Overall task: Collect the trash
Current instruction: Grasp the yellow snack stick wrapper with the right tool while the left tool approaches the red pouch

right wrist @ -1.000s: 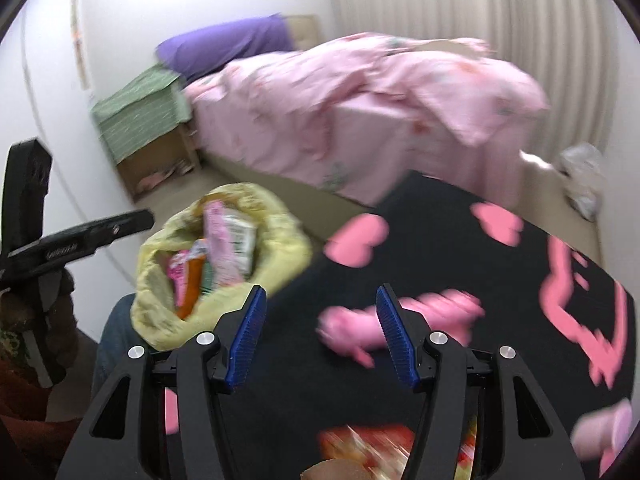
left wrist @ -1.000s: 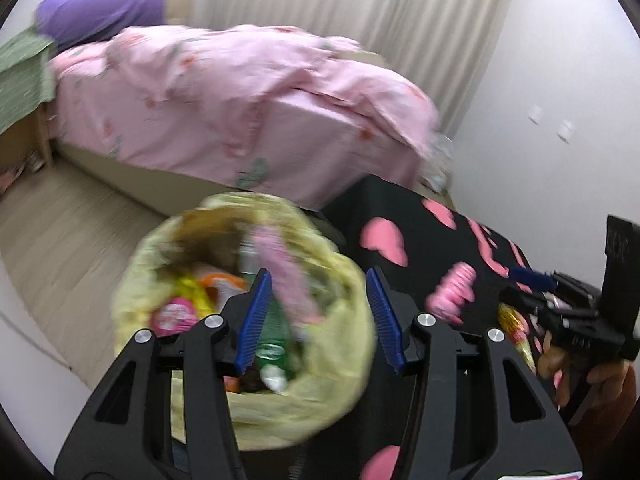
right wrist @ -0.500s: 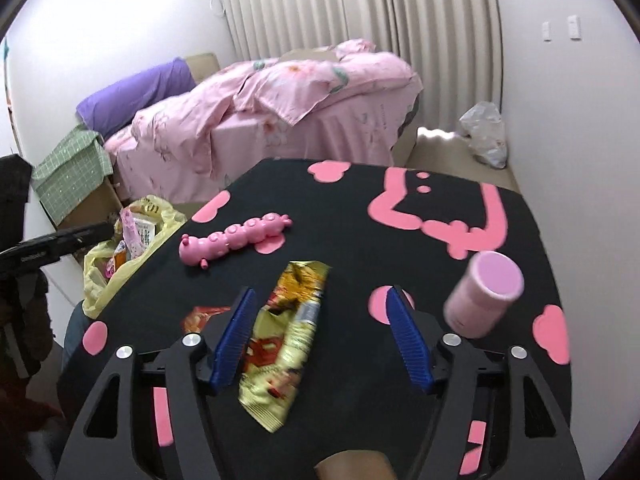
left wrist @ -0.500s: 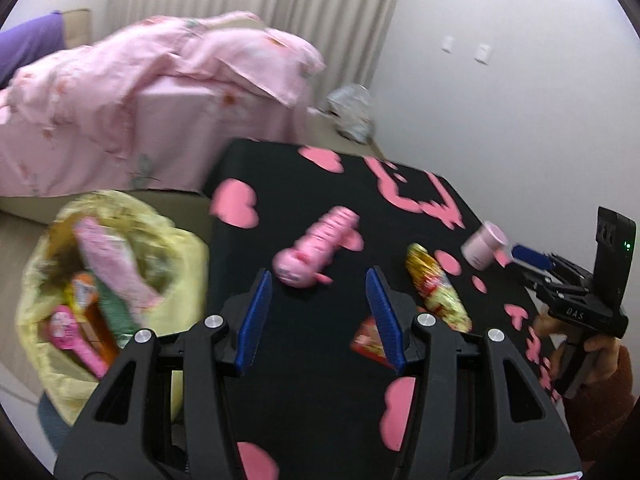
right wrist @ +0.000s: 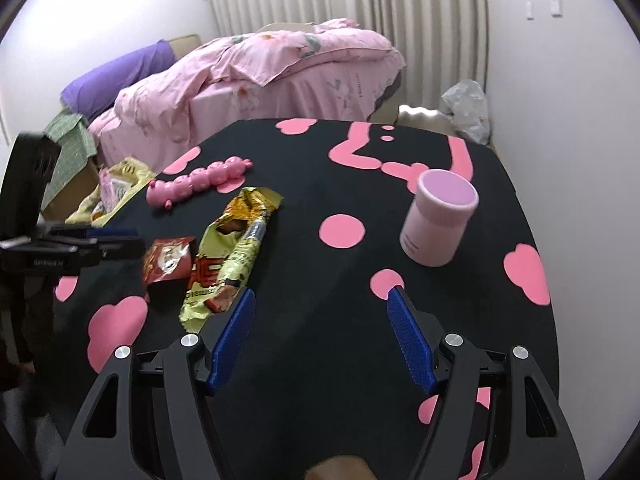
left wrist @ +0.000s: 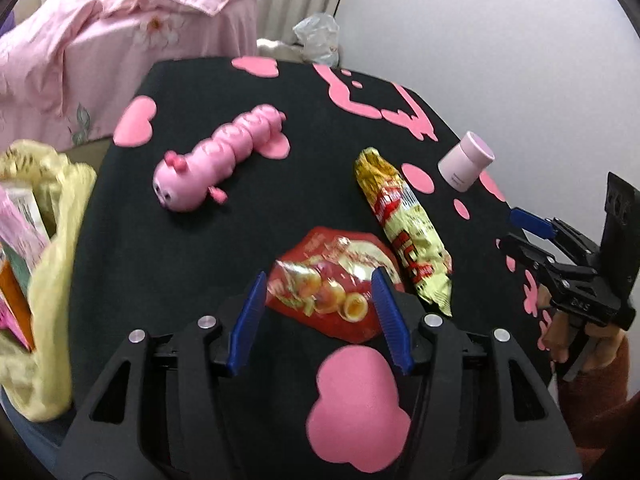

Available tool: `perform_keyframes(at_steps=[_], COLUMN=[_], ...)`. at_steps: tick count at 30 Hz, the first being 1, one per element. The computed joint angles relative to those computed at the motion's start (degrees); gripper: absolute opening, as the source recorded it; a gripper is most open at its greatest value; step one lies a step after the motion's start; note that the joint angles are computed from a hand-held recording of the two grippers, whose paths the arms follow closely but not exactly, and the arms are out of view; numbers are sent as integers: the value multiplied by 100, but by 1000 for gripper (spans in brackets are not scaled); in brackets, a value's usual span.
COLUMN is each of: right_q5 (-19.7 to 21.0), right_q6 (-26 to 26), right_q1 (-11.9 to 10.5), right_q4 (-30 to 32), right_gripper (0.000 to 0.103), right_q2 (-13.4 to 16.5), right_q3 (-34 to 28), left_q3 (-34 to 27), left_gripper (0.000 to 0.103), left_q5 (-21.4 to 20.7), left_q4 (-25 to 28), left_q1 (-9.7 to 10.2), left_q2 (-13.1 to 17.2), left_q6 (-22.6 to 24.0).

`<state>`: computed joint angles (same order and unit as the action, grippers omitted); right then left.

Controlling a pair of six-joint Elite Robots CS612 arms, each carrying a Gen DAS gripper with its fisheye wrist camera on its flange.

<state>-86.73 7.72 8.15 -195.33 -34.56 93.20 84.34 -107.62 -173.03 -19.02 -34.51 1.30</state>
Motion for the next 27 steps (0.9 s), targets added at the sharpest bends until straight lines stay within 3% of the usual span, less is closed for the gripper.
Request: perform_keyframes(at_steps=[7, 13, 19, 23, 24, 25, 26, 27], right_q5=[147, 727, 761, 1104, 1255, 1420, 1486, 1513], right_q6=[179, -18, -89, -72, -64, -73, -68, -55], right_q1=[8, 100, 195, 148, 125, 98, 85, 73], right_q4=[93, 566, 984, 1317, 1333, 1352, 1368, 1337], right_gripper=[65, 65, 65, 65, 62, 45, 35, 35], right_q2=[76, 204, 403, 472, 482, 492, 495, 487], right_q3=[-108, -552, -1082, -1239, -1240, -1239, -1232, -1196], left_q3=[286, 326, 268, 237, 229, 216, 189, 168], left_gripper=[53, 53, 53, 53, 53, 53, 53, 53], left_q5=[257, 231, -41, -228, -256, -278, -320, -349], left_q4=[-167, -130, 121, 278, 312, 348, 415, 459], left_q1=[-67, 30, 104, 119, 118, 116, 115, 113], left_q2=[-156, -184, -168, -152, -146, -140, -128, -119], left_q6=[387, 53, -212, -321, -347, -374, -419, -447])
